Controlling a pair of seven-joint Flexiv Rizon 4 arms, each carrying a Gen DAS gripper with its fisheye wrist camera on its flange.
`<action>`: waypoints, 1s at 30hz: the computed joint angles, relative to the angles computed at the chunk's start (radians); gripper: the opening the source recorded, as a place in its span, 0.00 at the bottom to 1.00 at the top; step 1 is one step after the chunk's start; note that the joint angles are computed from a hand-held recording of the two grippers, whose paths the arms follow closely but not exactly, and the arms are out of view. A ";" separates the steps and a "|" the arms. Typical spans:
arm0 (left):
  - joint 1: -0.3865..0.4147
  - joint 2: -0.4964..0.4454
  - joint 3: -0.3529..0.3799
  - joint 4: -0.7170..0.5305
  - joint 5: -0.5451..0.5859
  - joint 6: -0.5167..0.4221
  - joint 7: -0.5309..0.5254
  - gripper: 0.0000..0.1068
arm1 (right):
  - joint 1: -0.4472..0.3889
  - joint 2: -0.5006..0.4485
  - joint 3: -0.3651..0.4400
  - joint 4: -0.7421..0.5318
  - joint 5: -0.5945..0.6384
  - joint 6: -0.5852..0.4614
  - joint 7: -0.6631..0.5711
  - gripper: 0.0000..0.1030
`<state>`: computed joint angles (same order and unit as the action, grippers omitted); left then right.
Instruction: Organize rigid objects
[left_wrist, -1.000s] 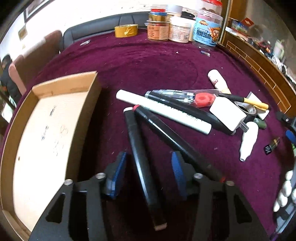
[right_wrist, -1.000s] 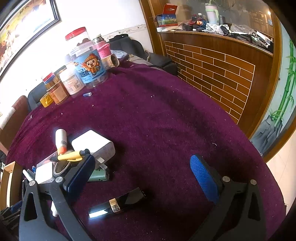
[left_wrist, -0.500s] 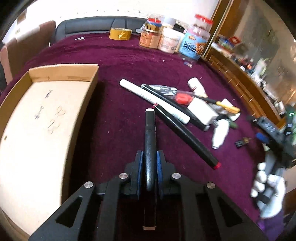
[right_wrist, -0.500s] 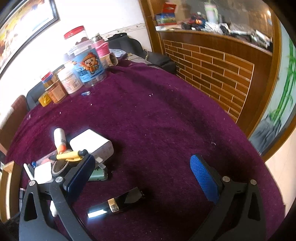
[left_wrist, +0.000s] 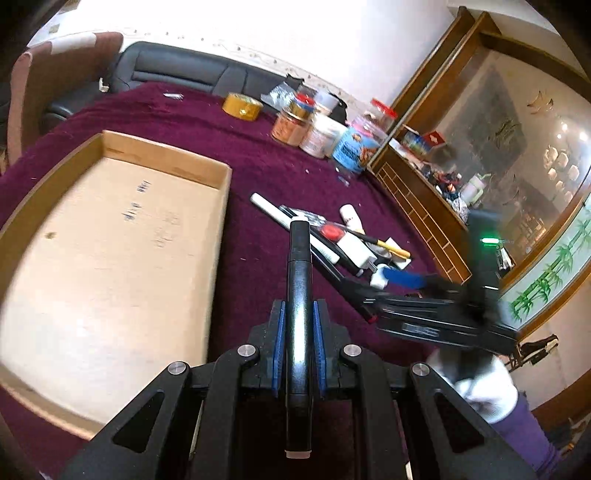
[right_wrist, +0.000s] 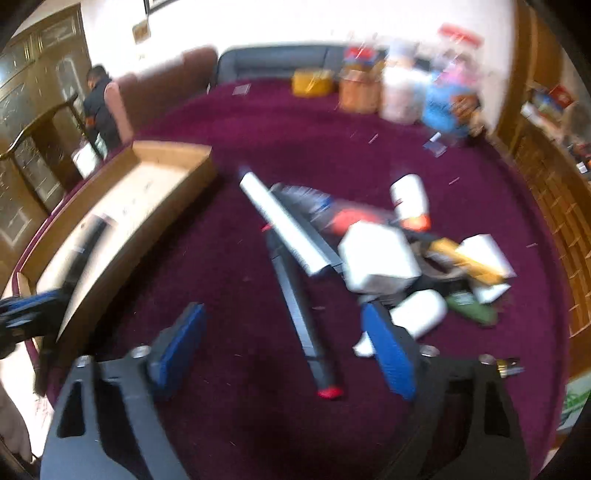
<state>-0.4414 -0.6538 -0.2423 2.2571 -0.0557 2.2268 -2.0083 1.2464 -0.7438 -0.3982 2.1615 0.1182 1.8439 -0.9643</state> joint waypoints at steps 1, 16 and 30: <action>0.010 0.009 0.000 0.022 0.007 0.019 -0.010 0.11 | -0.026 -0.006 0.020 -0.024 -0.014 -0.034 0.006 0.65; 0.056 0.011 0.020 0.105 0.037 0.119 -0.065 0.11 | -0.091 0.016 0.079 -0.004 -0.076 0.023 0.151 0.12; 0.270 -0.017 -0.051 -0.040 0.120 -0.117 -0.061 0.11 | -0.579 -0.054 0.637 -0.287 -0.270 0.038 0.191 0.13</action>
